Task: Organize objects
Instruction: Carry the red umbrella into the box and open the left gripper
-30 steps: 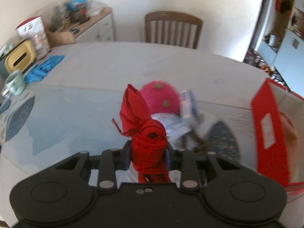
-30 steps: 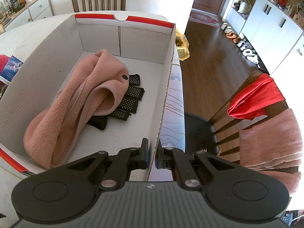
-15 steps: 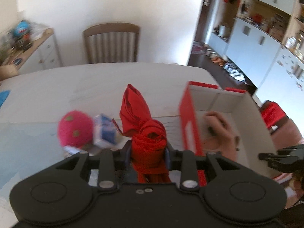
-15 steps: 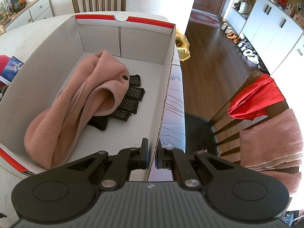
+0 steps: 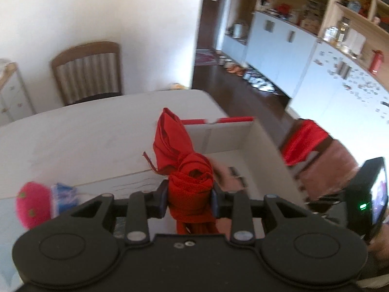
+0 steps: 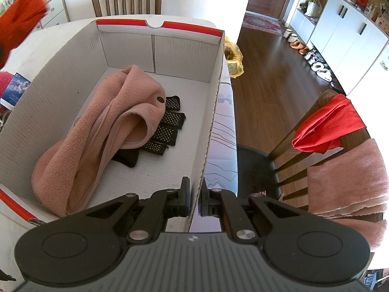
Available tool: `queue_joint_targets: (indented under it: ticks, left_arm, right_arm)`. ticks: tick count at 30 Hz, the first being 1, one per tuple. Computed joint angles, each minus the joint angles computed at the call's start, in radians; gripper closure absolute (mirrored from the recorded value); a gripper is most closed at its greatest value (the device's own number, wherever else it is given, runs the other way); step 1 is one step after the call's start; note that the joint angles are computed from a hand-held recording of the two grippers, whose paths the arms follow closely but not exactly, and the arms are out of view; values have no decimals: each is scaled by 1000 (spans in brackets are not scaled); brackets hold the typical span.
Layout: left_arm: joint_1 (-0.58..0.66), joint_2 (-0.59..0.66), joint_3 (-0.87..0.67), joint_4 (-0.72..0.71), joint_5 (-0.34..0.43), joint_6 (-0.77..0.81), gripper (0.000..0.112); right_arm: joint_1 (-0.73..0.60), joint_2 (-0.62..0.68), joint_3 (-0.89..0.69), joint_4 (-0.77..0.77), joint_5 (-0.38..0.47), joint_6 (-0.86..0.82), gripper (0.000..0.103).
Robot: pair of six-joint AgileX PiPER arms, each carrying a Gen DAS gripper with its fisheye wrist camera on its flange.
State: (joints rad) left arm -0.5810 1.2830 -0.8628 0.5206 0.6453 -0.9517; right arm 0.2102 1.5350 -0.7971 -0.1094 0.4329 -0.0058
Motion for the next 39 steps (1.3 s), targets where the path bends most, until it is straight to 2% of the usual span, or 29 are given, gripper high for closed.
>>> queue_joint_targets:
  ticks: [6, 10, 17, 20, 27, 39]
  left_arm:
    - [-14, 125, -95, -73, -54, 106, 81]
    - [-8, 187, -123, -148, -119, 175, 81]
    - [-7, 331, -205, -187, -156, 231, 81]
    - [10, 394, -235, -250, -170, 297, 81]
    - [32, 518, -304, -379, -177, 466, 81]
    - [78, 654, -383, -529, -113, 631, 80]
  right_arm:
    - [3, 4, -6, 6, 4, -3, 97]
    - [1, 7, -7, 18, 0, -12, 98]
    - [-8, 7, -6, 41, -3, -39, 98]
    - [-13, 5, -4, 58, -3, -56, 98]
    - [-22, 3, -1, 83, -4, -90, 97]
    - [-20, -3, 3, 89, -1, -103, 97]
